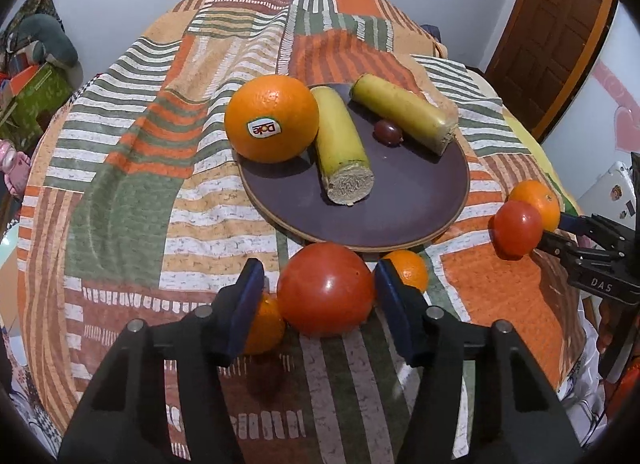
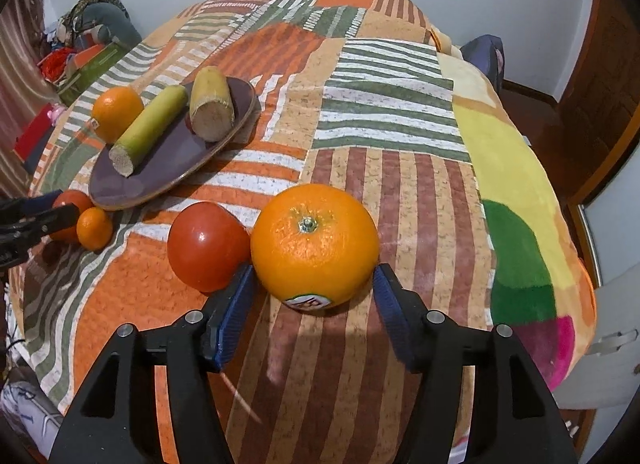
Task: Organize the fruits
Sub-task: 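Grasp the stickered orange with the right tool while the left tool grasps the red tomato, then lift the orange with the right tool while the left tool lifts the tomato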
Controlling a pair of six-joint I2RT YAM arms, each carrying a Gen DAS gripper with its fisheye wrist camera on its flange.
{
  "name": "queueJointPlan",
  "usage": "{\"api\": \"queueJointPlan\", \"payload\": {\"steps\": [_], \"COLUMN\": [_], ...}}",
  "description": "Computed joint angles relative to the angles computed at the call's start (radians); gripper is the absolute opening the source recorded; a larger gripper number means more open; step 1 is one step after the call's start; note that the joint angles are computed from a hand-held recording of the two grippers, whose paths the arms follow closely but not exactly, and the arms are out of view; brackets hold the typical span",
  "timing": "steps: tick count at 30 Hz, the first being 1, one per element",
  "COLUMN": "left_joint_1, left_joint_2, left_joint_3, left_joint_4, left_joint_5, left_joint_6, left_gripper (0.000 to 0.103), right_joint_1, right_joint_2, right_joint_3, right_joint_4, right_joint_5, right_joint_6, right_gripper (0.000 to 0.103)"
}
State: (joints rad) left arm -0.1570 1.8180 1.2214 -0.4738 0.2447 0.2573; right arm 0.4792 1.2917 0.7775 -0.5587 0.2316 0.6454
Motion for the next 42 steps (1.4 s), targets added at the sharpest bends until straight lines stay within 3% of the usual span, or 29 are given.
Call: {"api": "queueJointPlan", "payload": {"steps": [4, 12, 24, 42], "left_joint_1": [0.001, 0.0, 0.02, 0.003], "left_joint_2": [0.01, 0.01, -0.037, -0.054], "left_joint_3": [0.011, 0.019, 0.032, 0.046], "left_joint_4": [-0.015, -0.027, -0.053, -0.066], "left_joint_5": [0.022, 0.021, 0.074, 0.061], "left_joint_6": [0.0, -0.013, -0.015, -0.036], "left_gripper": [0.05, 0.049, 0.049, 0.049], "right_joint_1": [-0.027, -0.043, -0.022, -0.116], "right_joint_2": [-0.021, -0.036, -0.084, 0.0], "right_joint_3": [-0.033, -0.055, -0.014, 0.024], "right_joint_4": [0.045, 0.083, 0.012, 0.093], "right_joint_5": [-0.043, -0.07, 0.025, -0.033], "right_joint_6": [0.003, 0.001, -0.002, -0.101], "right_gripper": [0.059, 0.058, 0.055, 0.056]}}
